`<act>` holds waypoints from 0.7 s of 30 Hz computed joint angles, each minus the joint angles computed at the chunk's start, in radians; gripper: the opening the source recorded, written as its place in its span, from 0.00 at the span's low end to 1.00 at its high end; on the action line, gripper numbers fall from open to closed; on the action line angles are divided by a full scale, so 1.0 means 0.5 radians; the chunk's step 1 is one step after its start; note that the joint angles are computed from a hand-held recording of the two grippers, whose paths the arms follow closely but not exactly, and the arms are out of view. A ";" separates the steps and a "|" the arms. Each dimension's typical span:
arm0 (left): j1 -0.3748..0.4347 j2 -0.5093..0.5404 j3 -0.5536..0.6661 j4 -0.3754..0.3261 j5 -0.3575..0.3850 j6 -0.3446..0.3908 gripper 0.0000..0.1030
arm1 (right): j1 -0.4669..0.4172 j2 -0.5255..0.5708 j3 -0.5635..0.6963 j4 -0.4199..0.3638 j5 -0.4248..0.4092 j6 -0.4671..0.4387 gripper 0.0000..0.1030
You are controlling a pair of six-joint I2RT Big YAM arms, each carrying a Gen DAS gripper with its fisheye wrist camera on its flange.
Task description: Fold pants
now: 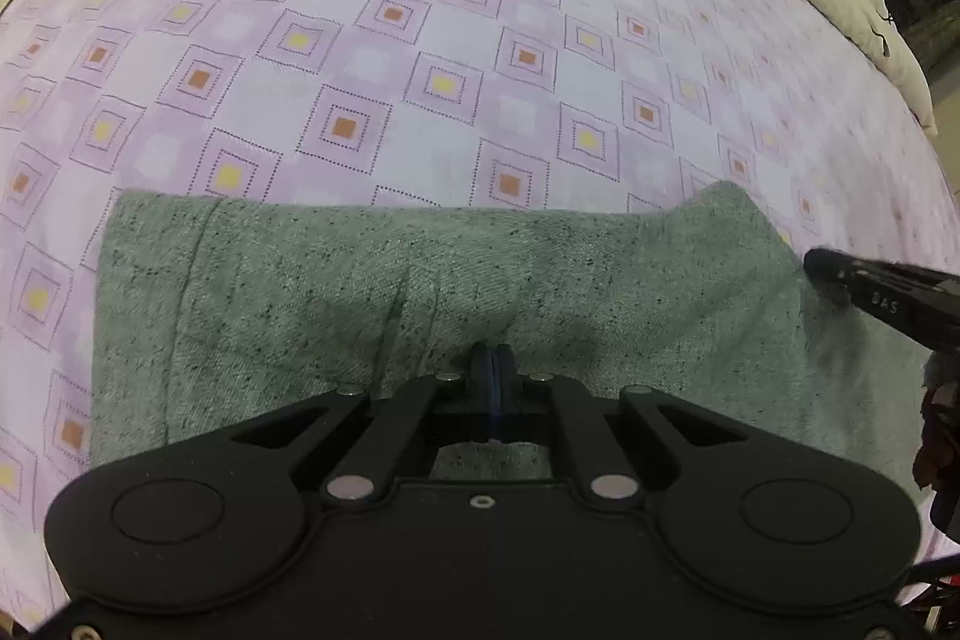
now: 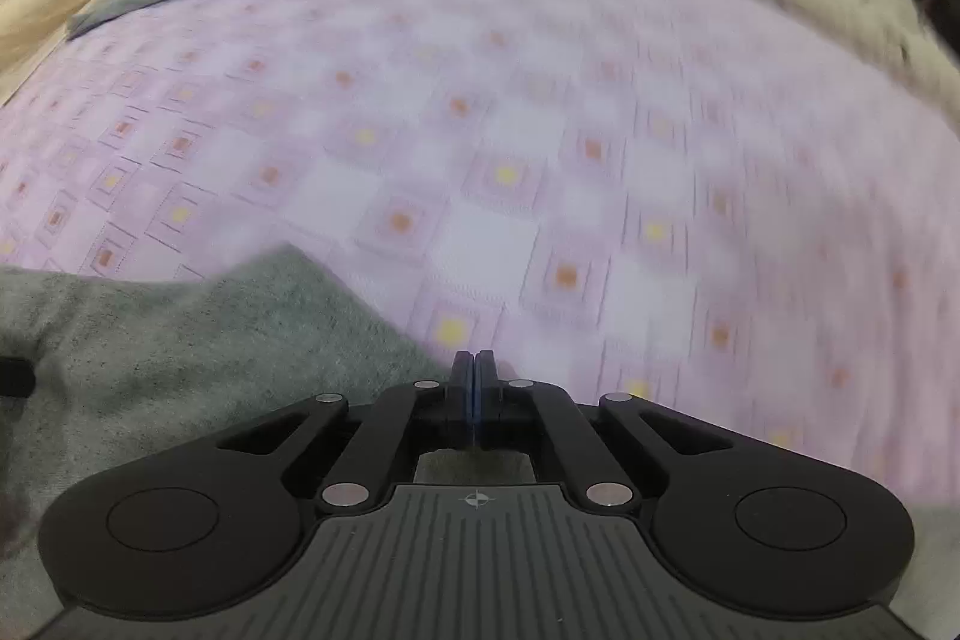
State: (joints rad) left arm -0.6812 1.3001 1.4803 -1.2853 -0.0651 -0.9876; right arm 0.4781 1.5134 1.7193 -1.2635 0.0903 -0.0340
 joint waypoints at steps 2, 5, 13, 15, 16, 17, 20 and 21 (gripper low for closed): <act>-0.041 0.022 0.063 -0.045 -0.075 0.039 0.09 | 0.036 -0.033 0.013 -0.009 -0.149 0.020 0.00; -0.096 0.004 0.065 -0.094 -0.141 0.071 0.09 | 0.157 -0.031 0.047 -0.081 -0.277 0.018 0.00; -0.119 -0.126 -0.067 -0.128 -0.119 0.069 0.09 | 0.121 -0.218 -0.206 -0.376 -0.023 0.083 0.00; -0.139 -0.110 -0.018 -0.168 -0.147 0.072 0.09 | 0.043 -0.273 -0.197 -0.398 -0.067 0.080 0.00; -0.149 -0.094 0.002 -0.179 -0.168 0.072 0.09 | 0.006 -0.326 -0.229 -0.308 -0.043 0.103 0.00; -0.165 -0.078 0.026 -0.198 -0.190 0.061 0.09 | -0.040 -0.356 -0.243 -0.215 -0.021 0.154 0.00; -0.212 -0.033 0.076 -0.232 -0.223 -0.027 0.09 | -0.180 -0.305 -0.193 -0.059 -0.074 0.256 0.00; -0.234 -0.021 0.096 -0.251 -0.238 -0.069 0.09 | -0.219 -0.265 -0.166 -0.048 -0.108 0.260 0.00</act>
State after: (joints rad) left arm -0.7981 1.2895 1.5285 -1.4110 -0.1842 -1.0223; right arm 0.3688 1.3810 1.6365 -1.2873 0.0363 0.0961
